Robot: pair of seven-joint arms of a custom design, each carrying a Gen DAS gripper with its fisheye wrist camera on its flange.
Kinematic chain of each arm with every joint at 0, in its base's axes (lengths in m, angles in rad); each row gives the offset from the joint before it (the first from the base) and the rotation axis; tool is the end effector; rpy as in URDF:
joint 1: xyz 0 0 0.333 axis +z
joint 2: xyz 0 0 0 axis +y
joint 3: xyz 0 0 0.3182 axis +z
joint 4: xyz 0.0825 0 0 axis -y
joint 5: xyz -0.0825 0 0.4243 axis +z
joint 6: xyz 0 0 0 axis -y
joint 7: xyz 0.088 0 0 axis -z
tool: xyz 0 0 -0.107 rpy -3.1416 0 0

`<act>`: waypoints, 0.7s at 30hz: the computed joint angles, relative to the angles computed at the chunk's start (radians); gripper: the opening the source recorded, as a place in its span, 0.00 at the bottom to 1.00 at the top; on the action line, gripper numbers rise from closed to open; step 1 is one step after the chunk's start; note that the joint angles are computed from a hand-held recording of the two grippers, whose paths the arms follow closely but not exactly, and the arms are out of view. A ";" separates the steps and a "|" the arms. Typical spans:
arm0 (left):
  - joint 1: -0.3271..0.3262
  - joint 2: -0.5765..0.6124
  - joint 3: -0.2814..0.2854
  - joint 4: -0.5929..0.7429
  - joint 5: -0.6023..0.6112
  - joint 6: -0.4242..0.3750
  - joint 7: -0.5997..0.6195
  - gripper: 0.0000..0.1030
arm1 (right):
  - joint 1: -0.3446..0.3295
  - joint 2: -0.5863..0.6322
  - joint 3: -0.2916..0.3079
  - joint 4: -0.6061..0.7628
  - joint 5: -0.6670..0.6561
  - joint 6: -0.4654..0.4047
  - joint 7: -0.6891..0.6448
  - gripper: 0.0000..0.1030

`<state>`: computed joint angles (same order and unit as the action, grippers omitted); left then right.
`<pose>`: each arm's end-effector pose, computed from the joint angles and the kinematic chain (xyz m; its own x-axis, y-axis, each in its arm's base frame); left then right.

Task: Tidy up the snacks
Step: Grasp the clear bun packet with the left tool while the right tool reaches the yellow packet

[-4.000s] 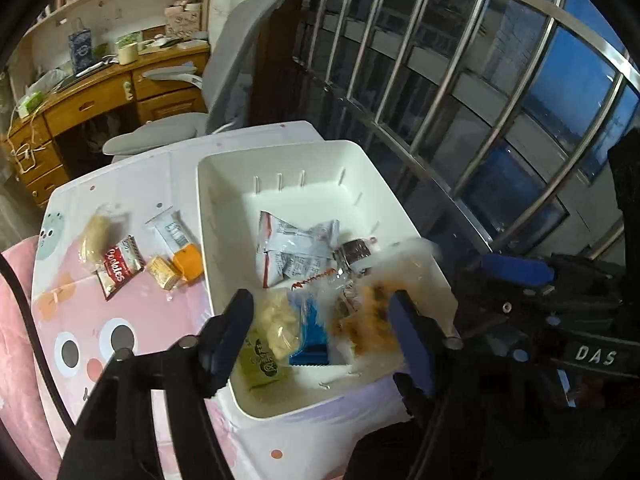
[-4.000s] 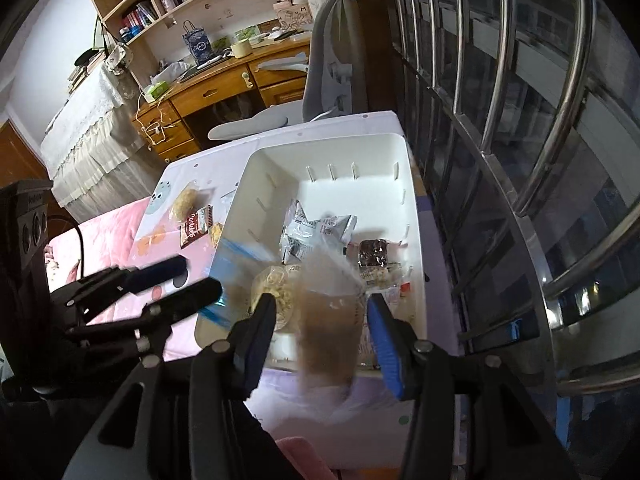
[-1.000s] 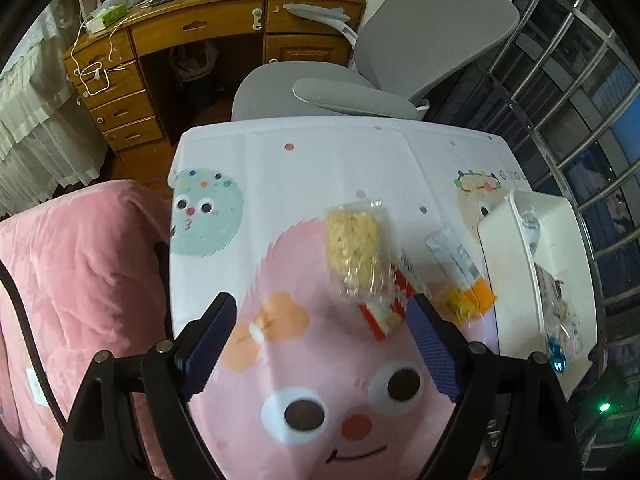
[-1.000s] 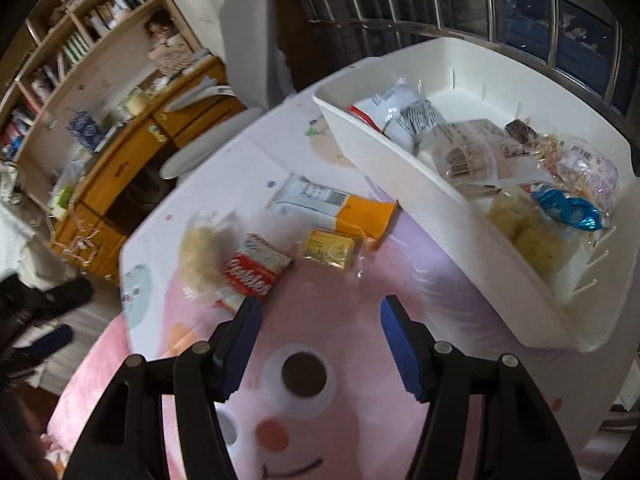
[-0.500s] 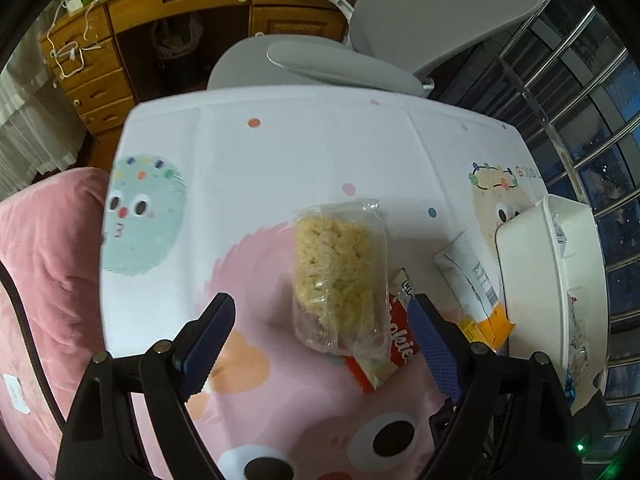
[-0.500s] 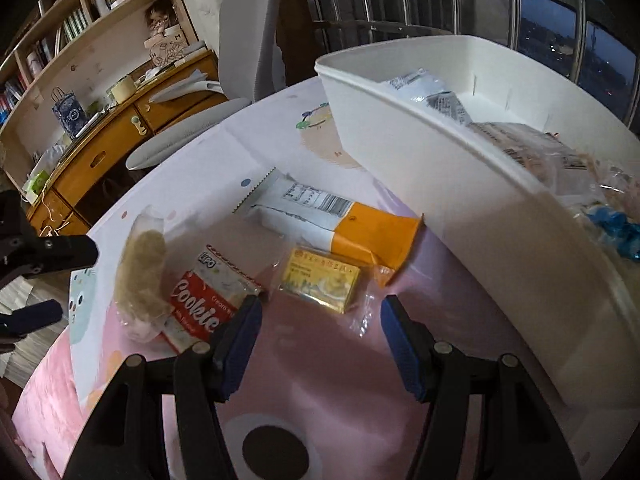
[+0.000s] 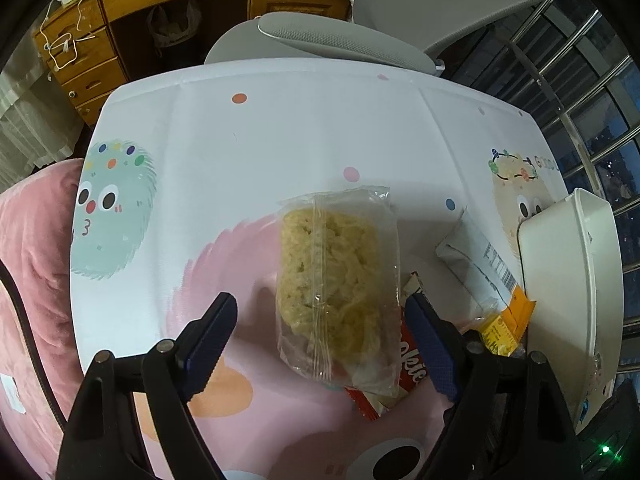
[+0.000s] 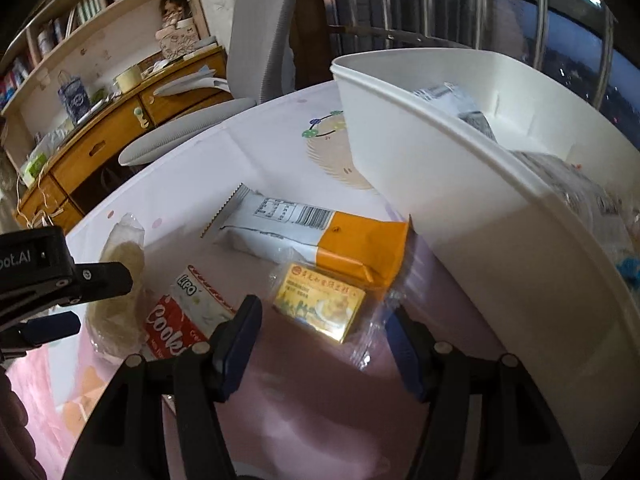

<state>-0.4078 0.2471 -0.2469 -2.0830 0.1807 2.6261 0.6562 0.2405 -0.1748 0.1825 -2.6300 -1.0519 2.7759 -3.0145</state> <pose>0.5054 -0.3888 0.3170 0.1066 -0.9757 0.1913 -0.9593 -0.1516 -0.2384 0.4037 0.2209 0.2944 -0.3041 -0.9507 -0.0612 -0.7776 0.2848 -0.5606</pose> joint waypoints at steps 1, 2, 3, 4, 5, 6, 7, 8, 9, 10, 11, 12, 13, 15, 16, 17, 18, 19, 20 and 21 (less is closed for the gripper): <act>0.000 0.003 0.000 0.002 0.000 -0.003 -0.001 0.78 | 0.000 0.006 -0.001 0.007 0.003 -0.004 -0.010 0.61; 0.000 0.004 0.001 0.003 -0.001 -0.005 -0.002 0.77 | 0.000 0.007 -0.003 0.008 0.002 -0.004 -0.014 0.61; -0.002 0.007 0.003 0.007 0.002 -0.012 -0.007 0.74 | -0.001 0.009 -0.005 0.010 -0.001 -0.002 -0.017 0.61; -0.005 0.010 0.005 0.010 0.006 -0.018 -0.016 0.72 | -0.001 0.010 -0.007 0.011 -0.003 0.001 -0.024 0.61; -0.004 0.010 0.006 0.009 0.006 -0.017 -0.019 0.69 | -0.001 0.013 -0.009 0.013 -0.002 0.003 -0.032 0.61; -0.001 0.012 0.005 0.007 0.000 -0.013 -0.021 0.65 | 0.000 0.015 -0.012 0.016 0.003 0.004 -0.046 0.61; 0.003 0.014 0.001 0.005 -0.013 -0.006 -0.017 0.62 | 0.000 0.017 -0.015 0.017 0.010 0.009 -0.057 0.61; 0.008 0.019 -0.003 0.006 -0.029 -0.002 -0.010 0.59 | 0.000 0.014 -0.017 0.014 0.017 0.012 -0.065 0.60; 0.011 0.022 -0.006 0.007 -0.043 -0.006 -0.005 0.56 | 0.001 0.015 -0.020 0.015 0.030 0.013 -0.080 0.59; 0.011 0.024 -0.005 0.006 -0.048 -0.010 -0.007 0.55 | 0.001 0.010 -0.019 0.009 0.037 0.012 -0.087 0.58; 0.007 0.022 -0.001 0.004 -0.042 -0.009 -0.017 0.54 | 0.002 0.010 -0.019 0.011 0.049 0.009 -0.102 0.55; 0.004 0.020 0.001 0.001 -0.037 -0.003 -0.023 0.52 | 0.002 0.010 -0.018 0.011 0.061 0.005 -0.117 0.54; 0.002 0.018 0.003 -0.002 -0.032 0.003 -0.027 0.51 | 0.004 0.010 -0.021 0.012 0.080 0.003 -0.141 0.53; -0.002 0.016 0.005 0.001 -0.021 -0.011 -0.033 0.51 | 0.005 0.010 -0.021 0.013 0.108 0.007 -0.170 0.51; -0.003 0.014 0.006 0.000 -0.015 -0.017 -0.038 0.50 | 0.004 0.009 -0.022 0.012 0.121 0.008 -0.184 0.51; -0.004 0.009 0.007 -0.005 -0.010 -0.014 -0.043 0.50 | 0.002 0.006 -0.022 0.008 0.129 0.012 -0.193 0.50; -0.004 0.004 0.008 -0.010 -0.006 -0.012 -0.048 0.50 | 0.002 0.004 -0.021 0.006 0.142 0.013 -0.205 0.50; -0.004 0.000 0.008 -0.015 -0.003 -0.011 -0.053 0.50 | 0.000 0.002 -0.019 0.004 0.151 0.012 -0.212 0.49; -0.004 -0.005 0.007 -0.019 -0.002 -0.014 -0.056 0.50 | 0.000 0.000 -0.018 0.003 0.163 0.011 -0.221 0.48; -0.002 -0.012 0.005 -0.026 -0.005 -0.016 -0.056 0.50 | 0.001 -0.003 -0.019 0.001 0.184 0.011 -0.238 0.48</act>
<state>-0.4094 0.2346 -0.2423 -2.1092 0.1760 2.6101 0.5998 0.2418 -0.1774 0.1637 -2.6290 -0.8679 2.7872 -3.2523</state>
